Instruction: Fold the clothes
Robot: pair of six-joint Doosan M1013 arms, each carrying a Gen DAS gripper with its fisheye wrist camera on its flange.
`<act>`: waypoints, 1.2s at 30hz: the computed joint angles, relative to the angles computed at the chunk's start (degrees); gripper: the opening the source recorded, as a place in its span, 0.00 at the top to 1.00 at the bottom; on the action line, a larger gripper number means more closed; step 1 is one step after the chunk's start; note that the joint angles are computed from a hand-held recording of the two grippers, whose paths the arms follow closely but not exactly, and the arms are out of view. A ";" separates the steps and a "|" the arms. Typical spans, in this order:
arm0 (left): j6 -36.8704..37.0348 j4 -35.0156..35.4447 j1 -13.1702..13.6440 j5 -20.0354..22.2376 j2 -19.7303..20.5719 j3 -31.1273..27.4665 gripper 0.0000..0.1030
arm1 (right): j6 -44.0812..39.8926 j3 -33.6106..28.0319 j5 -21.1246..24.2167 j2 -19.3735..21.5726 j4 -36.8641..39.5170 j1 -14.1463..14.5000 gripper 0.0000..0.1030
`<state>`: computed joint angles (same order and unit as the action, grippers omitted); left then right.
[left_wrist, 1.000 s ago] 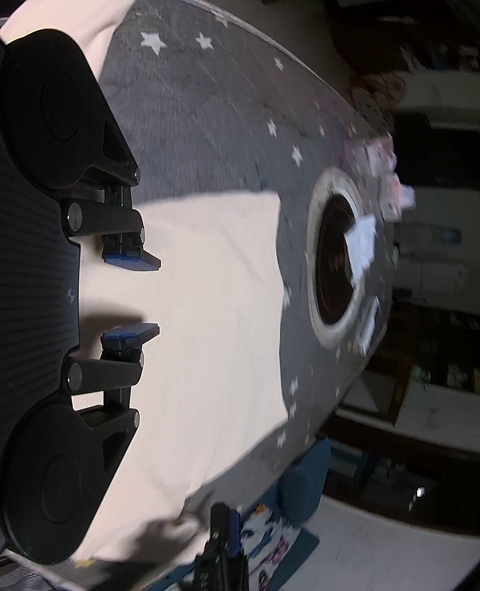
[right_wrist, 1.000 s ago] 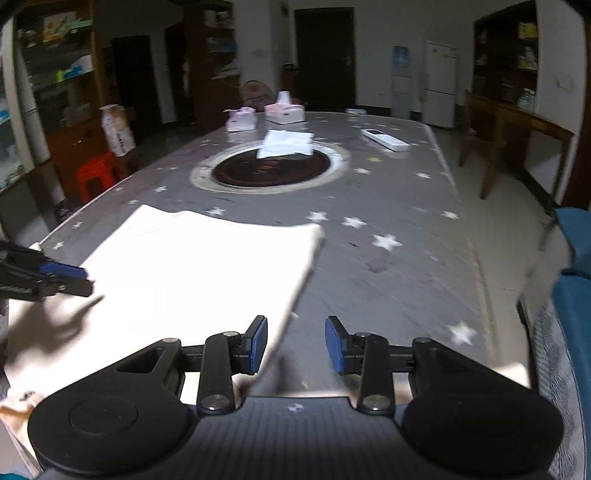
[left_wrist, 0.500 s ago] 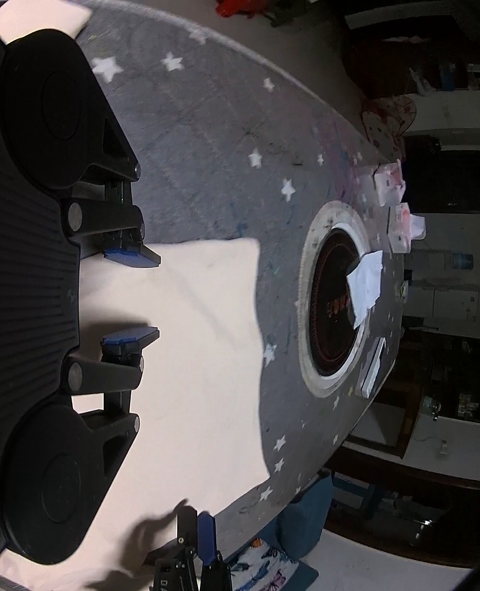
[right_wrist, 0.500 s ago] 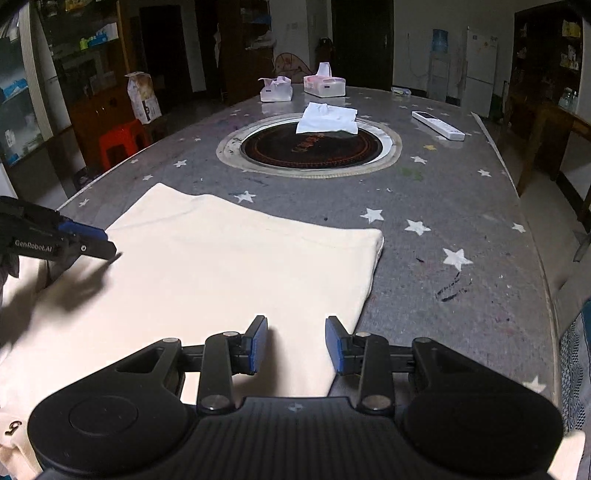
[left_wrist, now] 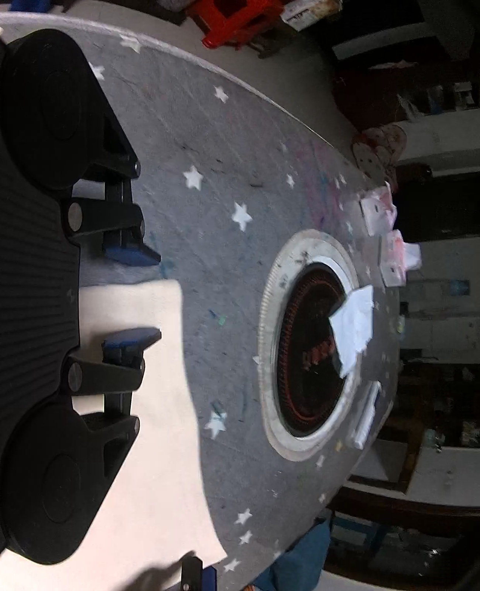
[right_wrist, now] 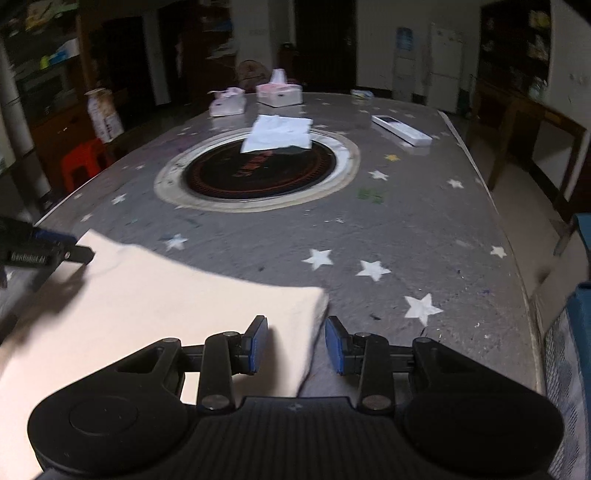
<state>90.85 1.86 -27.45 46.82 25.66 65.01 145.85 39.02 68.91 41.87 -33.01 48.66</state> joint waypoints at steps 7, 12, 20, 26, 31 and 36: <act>-0.49 3.28 -0.53 -3.33 0.76 -0.31 0.91 | -0.41 -2.11 0.36 1.60 -0.58 -0.83 0.91; -2.86 6.68 -0.97 -5.17 0.61 0.32 0.85 | -1.28 -3.86 1.95 2.57 -1.86 -0.94 0.82; 2.92 -0.35 -0.70 -7.79 -4.33 6.01 0.74 | -5.25 -0.18 -1.03 -1.07 0.07 1.53 0.78; 11.53 -7.83 -1.03 -8.66 -9.81 12.92 0.62 | -8.41 2.16 -3.07 -2.58 2.11 4.60 0.70; 14.99 -10.61 -1.81 -10.21 -13.93 18.76 0.56 | -9.65 3.53 -4.24 -3.07 2.90 7.13 0.64; 18.55 -14.15 -2.48 -12.58 -17.46 24.28 0.48 | -10.29 5.22 -5.21 -3.35 2.00 9.43 0.56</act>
<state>109.39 -12.29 -29.94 34.24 8.21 89.29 135.57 44.24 63.70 38.52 -31.01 58.09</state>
